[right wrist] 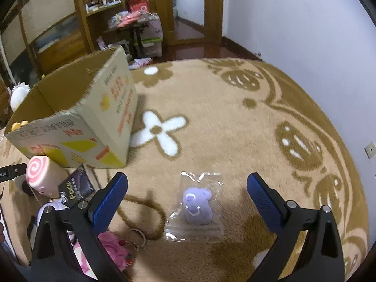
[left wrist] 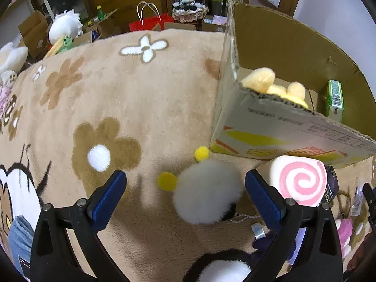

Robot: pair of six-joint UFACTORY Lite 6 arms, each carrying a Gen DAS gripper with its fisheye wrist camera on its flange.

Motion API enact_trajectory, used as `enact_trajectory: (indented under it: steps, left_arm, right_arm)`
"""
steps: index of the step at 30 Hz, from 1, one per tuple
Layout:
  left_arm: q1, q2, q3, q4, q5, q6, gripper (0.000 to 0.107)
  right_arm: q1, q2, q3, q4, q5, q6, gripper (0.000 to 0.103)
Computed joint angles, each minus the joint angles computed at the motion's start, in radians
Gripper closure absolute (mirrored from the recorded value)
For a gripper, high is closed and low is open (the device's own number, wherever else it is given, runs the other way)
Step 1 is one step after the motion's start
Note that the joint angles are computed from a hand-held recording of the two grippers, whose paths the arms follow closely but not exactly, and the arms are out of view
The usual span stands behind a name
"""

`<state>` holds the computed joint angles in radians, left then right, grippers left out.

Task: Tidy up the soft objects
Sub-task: 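Grasp the white pompom plush with the left tool while the right tool grasps the bagged purple plush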

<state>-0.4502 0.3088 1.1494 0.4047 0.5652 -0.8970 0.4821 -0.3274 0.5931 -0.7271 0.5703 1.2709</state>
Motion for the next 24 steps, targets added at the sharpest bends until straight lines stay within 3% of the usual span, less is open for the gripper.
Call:
enact_trajectory:
  steps: [7,16,24]
  left_arm:
    - [-0.002,0.047,0.020,-0.023,0.010,0.025,0.007]
    - [0.022,0.083,0.023,-0.078,-0.010,0.078,0.009]
    - [0.034,0.100,0.026,-0.139,-0.042,0.147,0.040]
  right_arm:
    - [-0.098,0.090,-0.009,0.132,-0.089,-0.132,0.003]
    - [-0.073,0.164,0.016,0.112,-0.052,-0.122,0.003]
    - [-0.040,0.157,0.029,0.134,-0.023,-0.142,0.021]
